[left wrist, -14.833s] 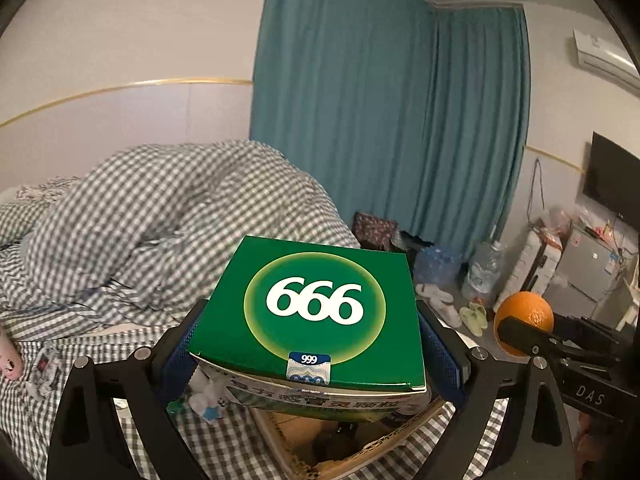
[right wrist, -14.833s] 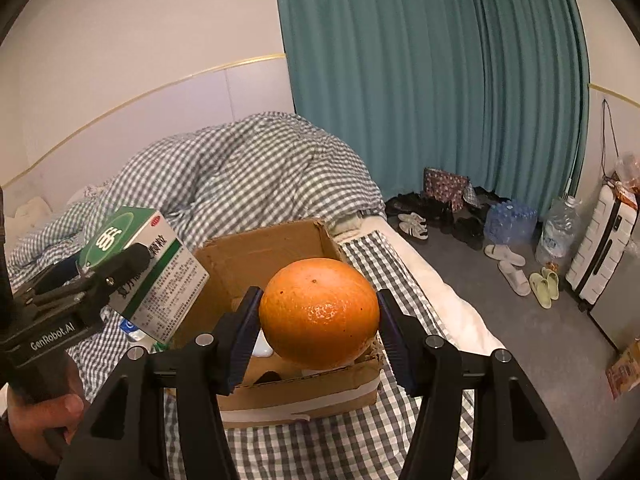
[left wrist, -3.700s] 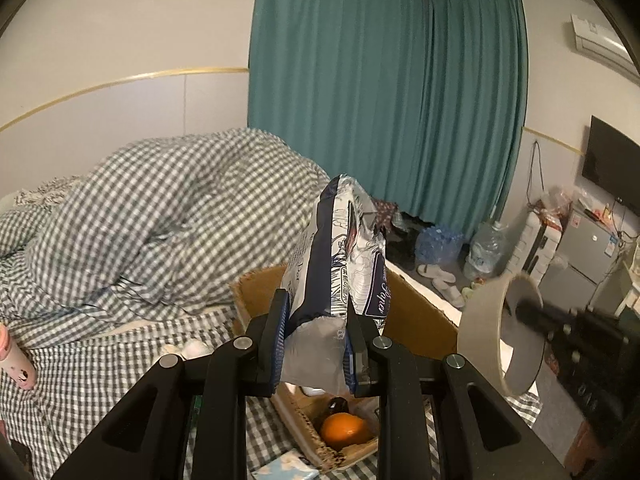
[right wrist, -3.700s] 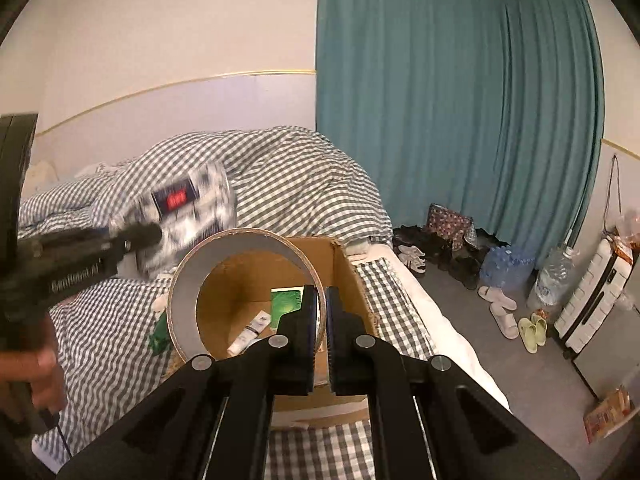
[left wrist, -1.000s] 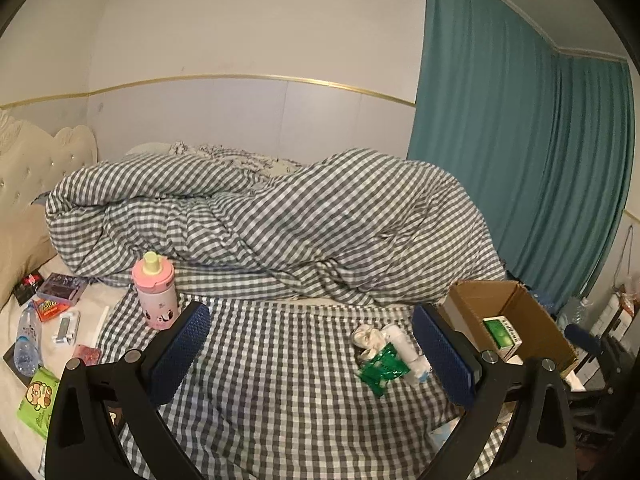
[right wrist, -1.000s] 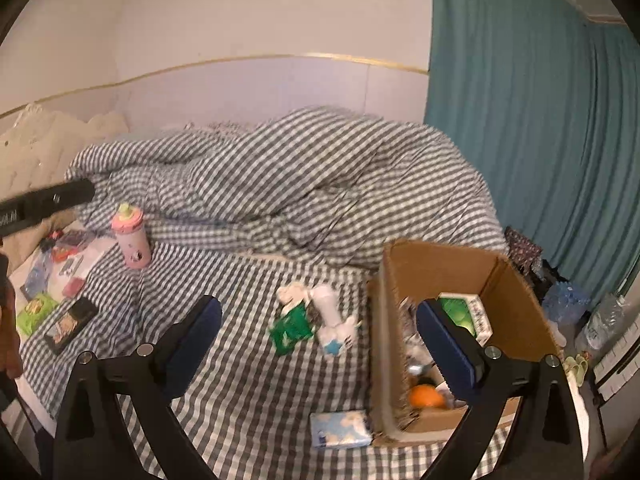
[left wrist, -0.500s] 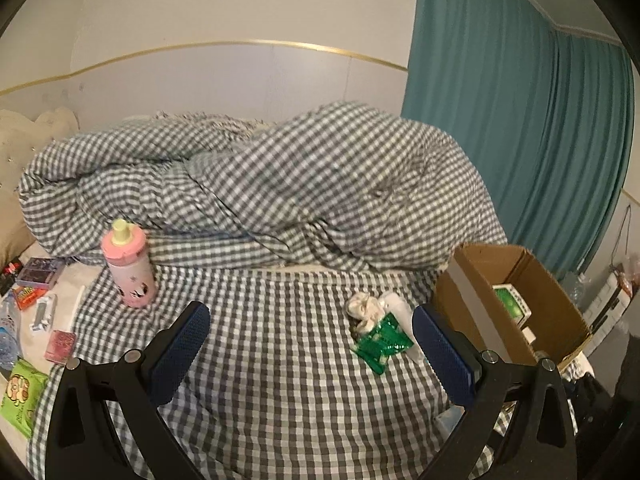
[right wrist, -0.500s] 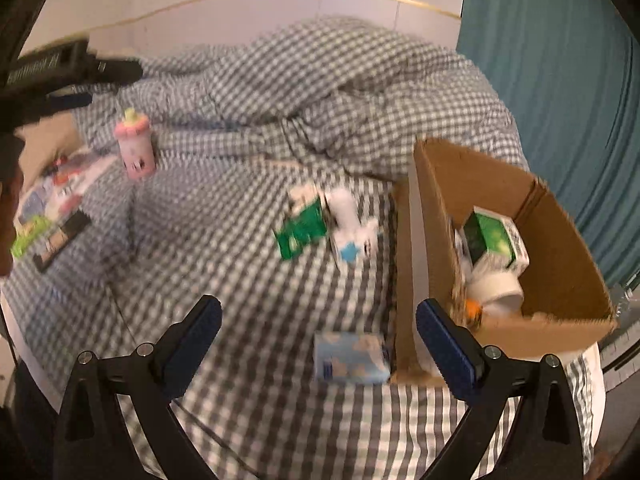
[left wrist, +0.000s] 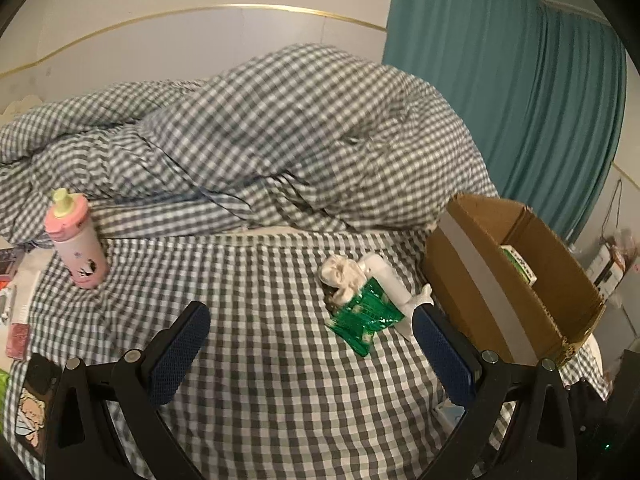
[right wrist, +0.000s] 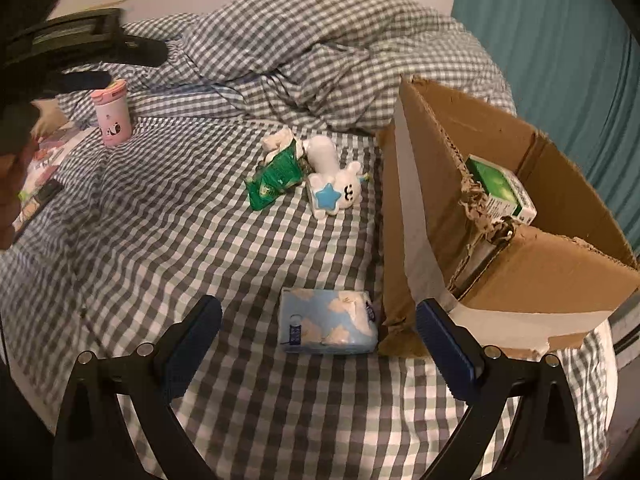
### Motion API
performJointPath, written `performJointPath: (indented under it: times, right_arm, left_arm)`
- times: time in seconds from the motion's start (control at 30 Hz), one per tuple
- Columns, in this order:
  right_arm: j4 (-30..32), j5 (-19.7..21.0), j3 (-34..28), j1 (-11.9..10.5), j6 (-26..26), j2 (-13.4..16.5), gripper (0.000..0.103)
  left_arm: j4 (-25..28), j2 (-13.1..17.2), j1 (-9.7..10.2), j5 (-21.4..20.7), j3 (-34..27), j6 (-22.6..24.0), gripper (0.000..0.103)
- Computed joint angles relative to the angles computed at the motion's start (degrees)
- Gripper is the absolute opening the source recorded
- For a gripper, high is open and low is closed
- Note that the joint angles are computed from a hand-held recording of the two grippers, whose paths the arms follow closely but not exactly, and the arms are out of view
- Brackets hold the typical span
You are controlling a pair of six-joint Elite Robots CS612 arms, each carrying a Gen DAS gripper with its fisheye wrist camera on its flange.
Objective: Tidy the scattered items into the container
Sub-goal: 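Grasp the green medicine packet with the left gripper while the right grasps the blue Vinda tissue pack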
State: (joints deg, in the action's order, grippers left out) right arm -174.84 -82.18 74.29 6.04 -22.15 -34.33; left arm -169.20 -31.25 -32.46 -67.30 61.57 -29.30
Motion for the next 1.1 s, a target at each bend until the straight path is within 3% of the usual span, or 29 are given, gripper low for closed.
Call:
performJointPath:
  times: [0.1, 0.43, 0.57, 0.67, 0.83, 1.03, 1.07, 1.1]
  right_arm:
    - [-0.1, -1.9, -0.4, 0.4, -2.6, 0.9, 0.098]
    - [-2.9, -3.2, -1.0, 0.7, -3.7, 2.5, 0.099]
    - [2.7, -0.7, -1.6, 0.3, -1.8, 2.0, 0.085]
    - [3.4, -3.4, -2.6, 0.5, -0.1, 2.8, 0.085]
    - [6.6, -2.9, -4.1, 0.1, 2.7, 3.6, 0.083]
    - [9.0, -3.5, -5.6, 0.5, 2.3, 4.5, 0.084]
    - [9.6, -3.4, -5.9, 0.4, 2.8, 4.6, 0.082]
    - [10.5, -3.0, -6.2, 0.3, 3.9, 4.7, 0.073]
  left_arm:
    - [0.5, 1.5, 0.09, -1.1, -1.9, 0.8, 0.103]
    - [6.4, 6.1, 0.58, -4.8, -9.3, 1.4, 0.103]
    - [8.3, 7.9, 0.84, -6.2, -12.2, 1.6, 0.103]
    - [9.3, 8.8, 0.97, -6.8, -13.7, 1.8, 0.103]
    - [10.6, 10.0, 1.16, -7.6, -15.6, 2.1, 0.103]
    - [13.5, 12.5, 1.77, -9.8, -19.9, 2.3, 0.103]
    - [13.9, 13.1, 1.87, -10.3, -20.9, 2.5, 0.103]
    - [14.2, 13.6, 1.92, -10.7, -21.8, 2.8, 0.103]
